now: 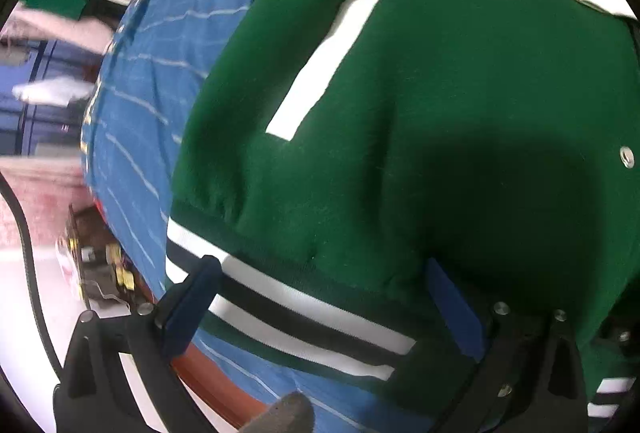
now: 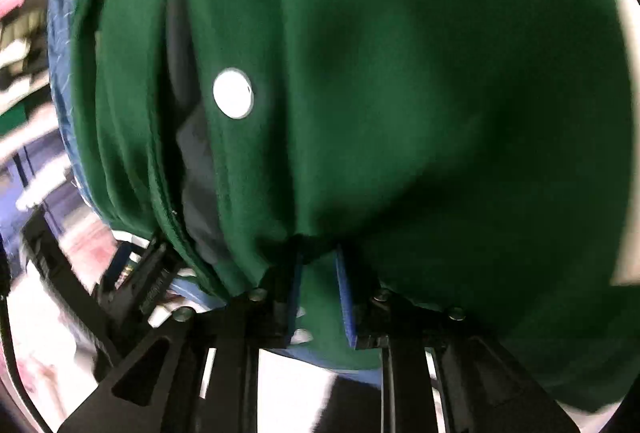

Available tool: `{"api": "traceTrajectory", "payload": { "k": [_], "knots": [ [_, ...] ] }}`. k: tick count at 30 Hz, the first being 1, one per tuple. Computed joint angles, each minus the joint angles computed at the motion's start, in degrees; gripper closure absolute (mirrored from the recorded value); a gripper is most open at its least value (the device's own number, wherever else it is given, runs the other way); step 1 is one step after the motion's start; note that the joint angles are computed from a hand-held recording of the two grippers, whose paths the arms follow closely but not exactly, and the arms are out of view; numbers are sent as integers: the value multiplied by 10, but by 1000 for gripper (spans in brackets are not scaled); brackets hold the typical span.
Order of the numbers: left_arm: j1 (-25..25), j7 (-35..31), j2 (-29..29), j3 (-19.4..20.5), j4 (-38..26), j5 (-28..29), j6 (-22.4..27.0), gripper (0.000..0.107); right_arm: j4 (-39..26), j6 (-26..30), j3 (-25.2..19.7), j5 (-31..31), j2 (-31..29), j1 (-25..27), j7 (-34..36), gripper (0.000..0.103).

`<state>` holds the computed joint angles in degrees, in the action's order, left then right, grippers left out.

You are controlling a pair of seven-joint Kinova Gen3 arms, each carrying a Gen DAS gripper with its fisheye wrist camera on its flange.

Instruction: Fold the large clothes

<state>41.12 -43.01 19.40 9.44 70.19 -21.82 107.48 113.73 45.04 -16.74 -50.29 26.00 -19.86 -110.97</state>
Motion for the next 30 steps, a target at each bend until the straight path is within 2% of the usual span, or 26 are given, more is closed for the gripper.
{"api": "traceTrajectory", "payload": {
  "k": [3,5,7,9,11,13,15,16,17,19,22,24,26,28,30],
  "knots": [
    [-4,-12,-18,-8,0,24,-10,5,-31,2,8,43,-9,-42,-18,87],
    [4,-39,-30,-35,-6,36,-14,5,-37,-1,-21,66,-3,-24,-49,87],
    [14,-63,-36,-48,-28,14,-1,5,-39,25,-17,96,-18,-16,-67,87],
    [41,-85,-36,-75,-67,-31,12,5,-50,52,14,143,-41,-46,-86,86],
    [45,-113,-25,-93,-105,-69,13,5,-96,91,60,190,-42,-99,-103,82],
    [19,-148,4,-78,-142,-111,-2,5,-129,129,108,235,-58,-151,-140,69],
    [-13,-178,47,-45,-173,-149,-27,5,-150,146,134,274,-72,-177,-186,58],
    [-22,-195,66,-39,-185,-159,-37,5,-156,144,133,284,-74,-174,-210,51],
    [-24,-217,92,-40,-202,-171,-47,5,-152,137,127,296,-81,-161,-230,49],
    [-19,-252,144,-45,-229,-203,-75,5,-156,125,92,327,-82,-125,-275,48],
    [-14,-291,203,-81,-263,-250,-94,4,-154,100,74,360,-79,-103,-325,47],
    [-54,-292,220,-78,-298,-236,-91,4,-156,95,56,384,-74,-77,-341,47],
    [-99,-278,232,-85,-344,-197,-75,4,-151,91,41,393,-72,-52,-348,47],
    [-128,-288,241,-122,-354,-187,-60,5,-137,91,55,386,-80,-45,-335,47],
    [-166,-280,245,-128,-384,-156,-34,5,-109,84,85,372,-91,-54,-316,47]
  ]
}}
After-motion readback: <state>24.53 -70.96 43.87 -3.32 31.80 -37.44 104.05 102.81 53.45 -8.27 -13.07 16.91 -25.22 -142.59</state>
